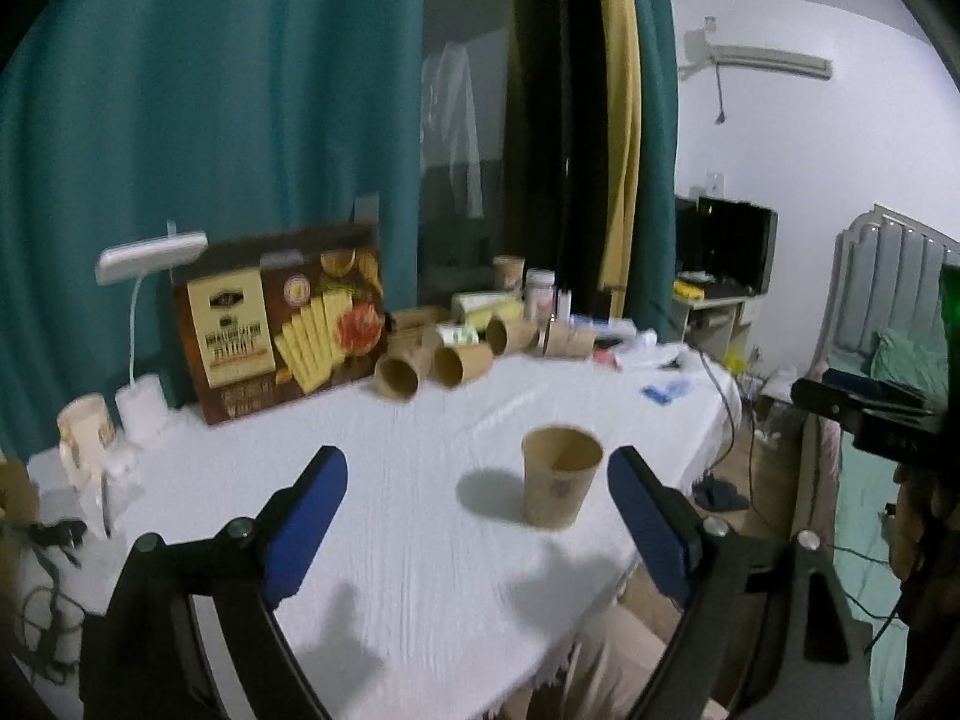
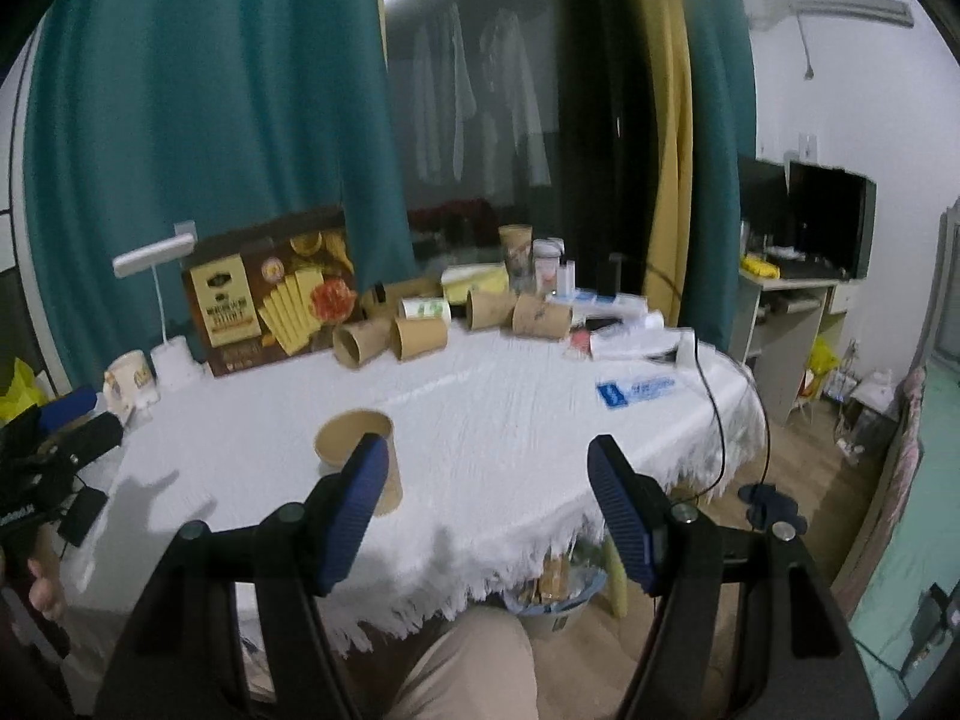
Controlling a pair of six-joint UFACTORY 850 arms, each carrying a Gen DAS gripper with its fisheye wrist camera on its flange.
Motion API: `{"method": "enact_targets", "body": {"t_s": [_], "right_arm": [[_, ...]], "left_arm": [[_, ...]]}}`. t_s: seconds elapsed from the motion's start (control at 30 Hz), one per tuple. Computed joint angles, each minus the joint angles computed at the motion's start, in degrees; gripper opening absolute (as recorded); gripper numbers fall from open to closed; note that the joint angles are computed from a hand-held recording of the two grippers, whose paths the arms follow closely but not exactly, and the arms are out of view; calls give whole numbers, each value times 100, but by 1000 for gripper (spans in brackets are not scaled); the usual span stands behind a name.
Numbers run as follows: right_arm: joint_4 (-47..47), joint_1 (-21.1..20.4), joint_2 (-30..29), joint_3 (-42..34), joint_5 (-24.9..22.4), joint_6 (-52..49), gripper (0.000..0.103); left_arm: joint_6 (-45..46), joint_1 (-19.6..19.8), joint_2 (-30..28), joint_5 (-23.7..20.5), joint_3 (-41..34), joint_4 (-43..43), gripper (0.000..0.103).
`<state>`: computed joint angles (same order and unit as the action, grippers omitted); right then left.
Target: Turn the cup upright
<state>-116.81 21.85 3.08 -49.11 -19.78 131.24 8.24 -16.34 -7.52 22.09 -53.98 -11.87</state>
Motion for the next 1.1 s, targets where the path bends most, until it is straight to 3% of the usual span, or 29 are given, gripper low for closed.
{"method": "enact_targets", "body": {"t_s": [0.37,0.63,0.87,1.1], "right_arm": [[-335,322,536,18,-270,302,67],[599,596,140,-307,-524,-514,67],[1087,604,-248,-547,-467,-801,67],[840,574,-407,-658,-185,-565,67]], "left_arm": [[262,-65,447,414,132,-242,97],[220,61,534,490,229,-225,101],[23,207,485,435,251,-33,101],[-1282,431,470,463,274,1467,101]]}}
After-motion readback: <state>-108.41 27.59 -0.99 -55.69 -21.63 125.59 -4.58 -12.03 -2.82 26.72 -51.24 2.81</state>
